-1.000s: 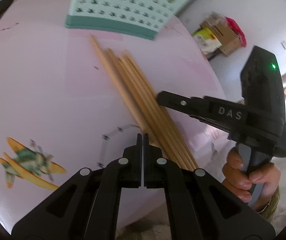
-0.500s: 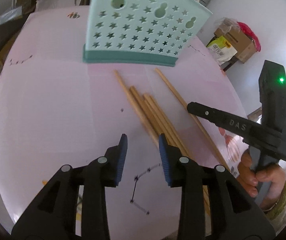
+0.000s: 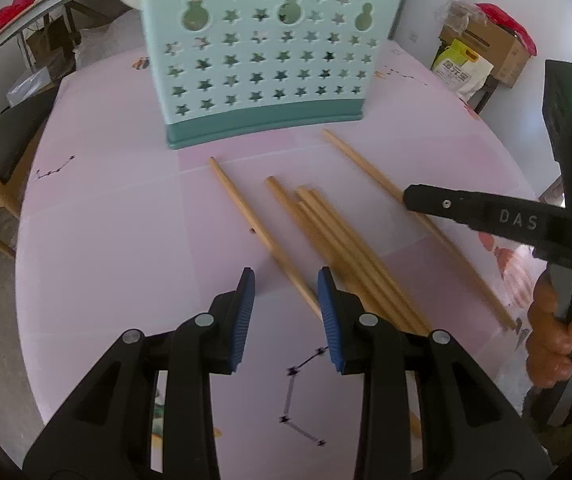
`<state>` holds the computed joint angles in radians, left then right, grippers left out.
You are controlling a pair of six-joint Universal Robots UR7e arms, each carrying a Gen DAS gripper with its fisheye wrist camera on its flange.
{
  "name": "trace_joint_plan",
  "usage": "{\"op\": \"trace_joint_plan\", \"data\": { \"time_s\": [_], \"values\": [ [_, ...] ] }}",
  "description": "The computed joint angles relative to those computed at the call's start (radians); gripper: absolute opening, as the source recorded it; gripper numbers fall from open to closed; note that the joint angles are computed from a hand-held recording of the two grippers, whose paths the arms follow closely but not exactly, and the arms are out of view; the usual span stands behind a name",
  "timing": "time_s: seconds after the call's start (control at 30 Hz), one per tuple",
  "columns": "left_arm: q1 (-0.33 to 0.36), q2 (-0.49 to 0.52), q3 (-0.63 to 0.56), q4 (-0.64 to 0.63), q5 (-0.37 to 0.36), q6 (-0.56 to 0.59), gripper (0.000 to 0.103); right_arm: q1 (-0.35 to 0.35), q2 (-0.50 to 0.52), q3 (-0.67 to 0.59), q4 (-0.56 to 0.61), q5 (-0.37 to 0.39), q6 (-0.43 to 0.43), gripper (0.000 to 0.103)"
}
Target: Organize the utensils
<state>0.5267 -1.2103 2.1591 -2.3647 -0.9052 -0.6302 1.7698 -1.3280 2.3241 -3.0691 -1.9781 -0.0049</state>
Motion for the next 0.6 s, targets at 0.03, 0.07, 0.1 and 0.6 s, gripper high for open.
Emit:
{"op": "trace_joint_plan", "data": {
  "time_s": [0.03, 0.07, 0.1, 0.6],
  "values": [
    [0.001, -0.010, 0.007, 0.000, 0.004, -0.001, 0.031, 0.000, -0.001, 0.000, -0.001, 0.000, -0.001, 0.007],
    [0.001, -0.023, 0.015, 0.006, 0.009, -0.005, 0.030, 0.000, 0.000, 0.001, -0.003, -0.001, -0.003, 0.007],
    [0.001, -0.038, 0.024, 0.012, 0.014, -0.008, 0.030, 0.001, 0.002, 0.001, -0.005, -0.002, -0.002, 0.007],
    [0.068, -0.080, -0.037, 0.075, 0.005, 0.102, 0.024, 0.047, 0.008, -0.085, 0.213, -0.089, -0.121, 0.015]
  ]
}}
